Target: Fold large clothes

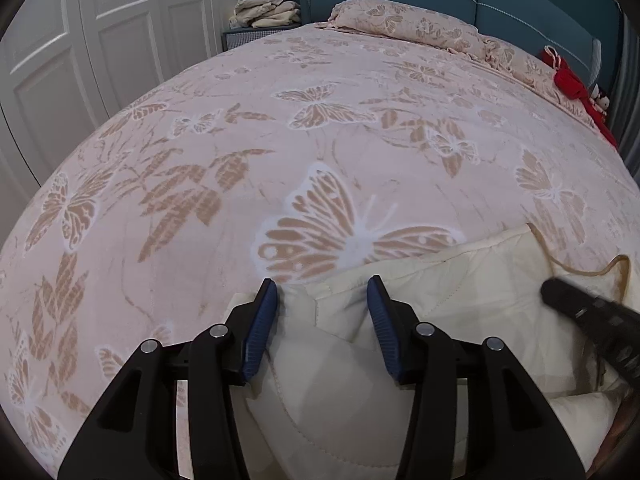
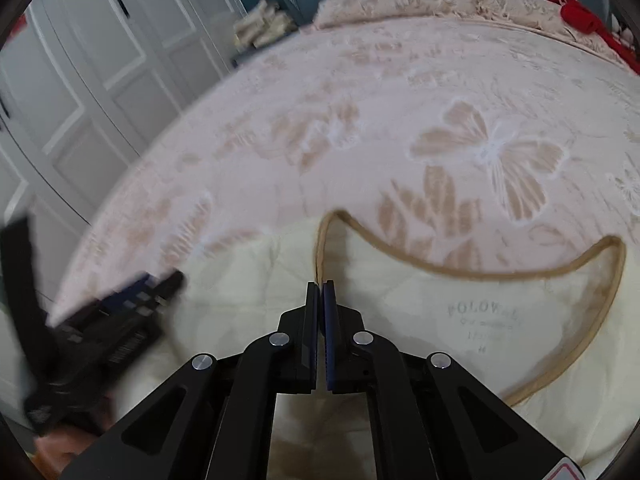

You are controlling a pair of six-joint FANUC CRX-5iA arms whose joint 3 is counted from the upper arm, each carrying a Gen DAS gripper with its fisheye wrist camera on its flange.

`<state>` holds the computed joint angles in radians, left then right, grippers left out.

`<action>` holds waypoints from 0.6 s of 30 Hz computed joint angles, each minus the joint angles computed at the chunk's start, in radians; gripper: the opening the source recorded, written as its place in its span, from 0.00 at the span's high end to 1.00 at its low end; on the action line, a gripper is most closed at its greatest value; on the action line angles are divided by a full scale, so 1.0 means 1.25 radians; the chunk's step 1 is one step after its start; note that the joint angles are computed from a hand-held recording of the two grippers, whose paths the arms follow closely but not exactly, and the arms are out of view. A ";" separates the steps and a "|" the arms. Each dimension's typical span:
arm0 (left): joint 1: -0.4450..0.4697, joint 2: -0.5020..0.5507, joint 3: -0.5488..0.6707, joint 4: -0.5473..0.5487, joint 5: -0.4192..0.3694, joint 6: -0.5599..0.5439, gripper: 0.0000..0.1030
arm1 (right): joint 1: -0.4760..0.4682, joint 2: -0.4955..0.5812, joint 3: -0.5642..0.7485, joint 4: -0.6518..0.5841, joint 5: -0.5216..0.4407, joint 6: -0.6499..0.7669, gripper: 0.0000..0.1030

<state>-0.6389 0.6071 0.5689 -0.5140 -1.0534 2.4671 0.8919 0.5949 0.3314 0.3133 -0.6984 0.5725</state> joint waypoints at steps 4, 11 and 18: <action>-0.015 0.024 0.033 -0.031 -0.034 -0.009 0.54 | 0.007 0.023 0.012 0.031 -0.028 -0.020 1.00; -0.035 0.042 0.057 -0.080 -0.068 0.005 0.51 | 0.008 -0.002 -0.051 0.089 0.025 -0.096 1.00; -0.019 0.023 0.046 -0.040 -0.068 -0.014 0.48 | -0.002 -0.195 -0.319 0.329 -0.025 -0.499 0.95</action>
